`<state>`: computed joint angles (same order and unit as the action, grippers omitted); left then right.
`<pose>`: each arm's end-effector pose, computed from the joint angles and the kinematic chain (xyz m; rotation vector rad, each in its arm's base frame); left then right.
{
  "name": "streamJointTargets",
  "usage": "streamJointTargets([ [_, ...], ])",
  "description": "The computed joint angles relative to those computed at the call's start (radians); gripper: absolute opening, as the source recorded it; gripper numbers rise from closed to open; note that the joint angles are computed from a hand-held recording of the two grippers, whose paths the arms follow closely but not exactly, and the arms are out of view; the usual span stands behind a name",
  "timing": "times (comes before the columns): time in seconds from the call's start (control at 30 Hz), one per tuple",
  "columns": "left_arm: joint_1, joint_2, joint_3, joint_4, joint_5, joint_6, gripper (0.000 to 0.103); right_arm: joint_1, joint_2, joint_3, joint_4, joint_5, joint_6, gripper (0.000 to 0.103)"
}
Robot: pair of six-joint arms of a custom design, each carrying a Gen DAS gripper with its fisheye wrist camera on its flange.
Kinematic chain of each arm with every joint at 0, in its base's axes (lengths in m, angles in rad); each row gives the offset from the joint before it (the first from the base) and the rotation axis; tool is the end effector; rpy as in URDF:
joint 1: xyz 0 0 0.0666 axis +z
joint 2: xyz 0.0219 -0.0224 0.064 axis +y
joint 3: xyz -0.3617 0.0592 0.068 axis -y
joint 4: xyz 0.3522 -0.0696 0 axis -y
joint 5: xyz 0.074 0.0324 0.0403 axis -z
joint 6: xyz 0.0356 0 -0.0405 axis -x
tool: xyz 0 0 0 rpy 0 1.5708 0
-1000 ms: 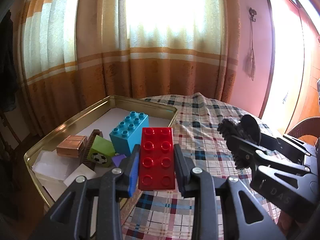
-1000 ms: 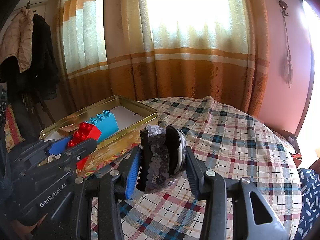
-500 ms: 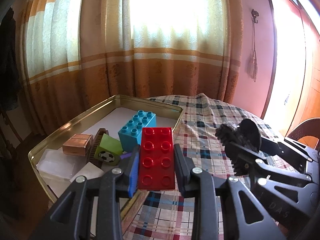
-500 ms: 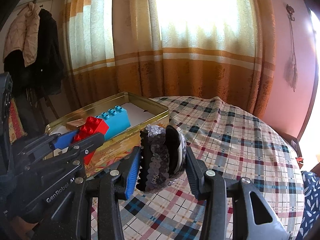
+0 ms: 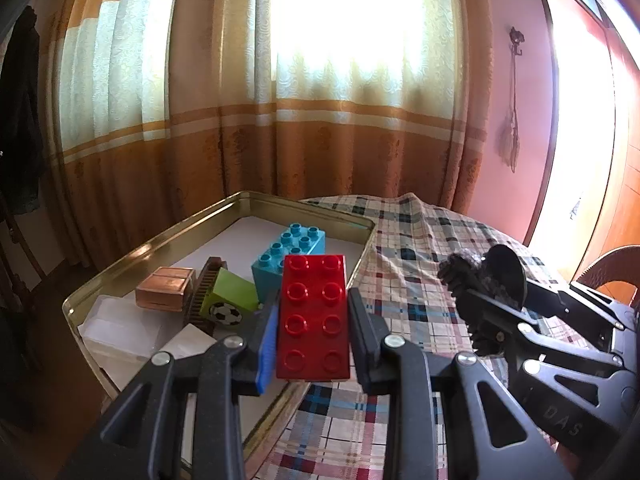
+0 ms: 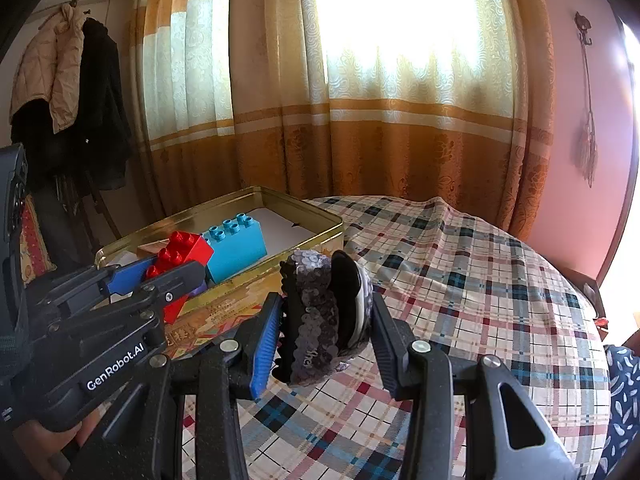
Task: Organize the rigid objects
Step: 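Carry the red block with the left gripper while the right carries the geode toward the tin, then lower the red block into the tin with the left gripper while the right holds the geode above it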
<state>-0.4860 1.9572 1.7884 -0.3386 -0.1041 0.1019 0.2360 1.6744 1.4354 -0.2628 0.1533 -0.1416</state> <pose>0.5886 -0.3072 0.3275 0.3351 2.0578 -0.2512 0.5505 0.1264 0.3473 -0.0037 2.0670 0.0736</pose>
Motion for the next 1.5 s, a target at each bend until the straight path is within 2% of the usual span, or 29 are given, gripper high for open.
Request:
streamJointTargets([
  [0.8,0.022,-0.020,-0.039,0.049,-0.038,-0.005,0.031,0.024,-0.011,-0.025,0.062,0.004,0.027,0.046],
  [1.5,0.032,-0.036,-0.063,0.080,-0.040,-0.006,0.031,0.049,-0.004,-0.018,0.089,-0.011,0.036,0.046],
])
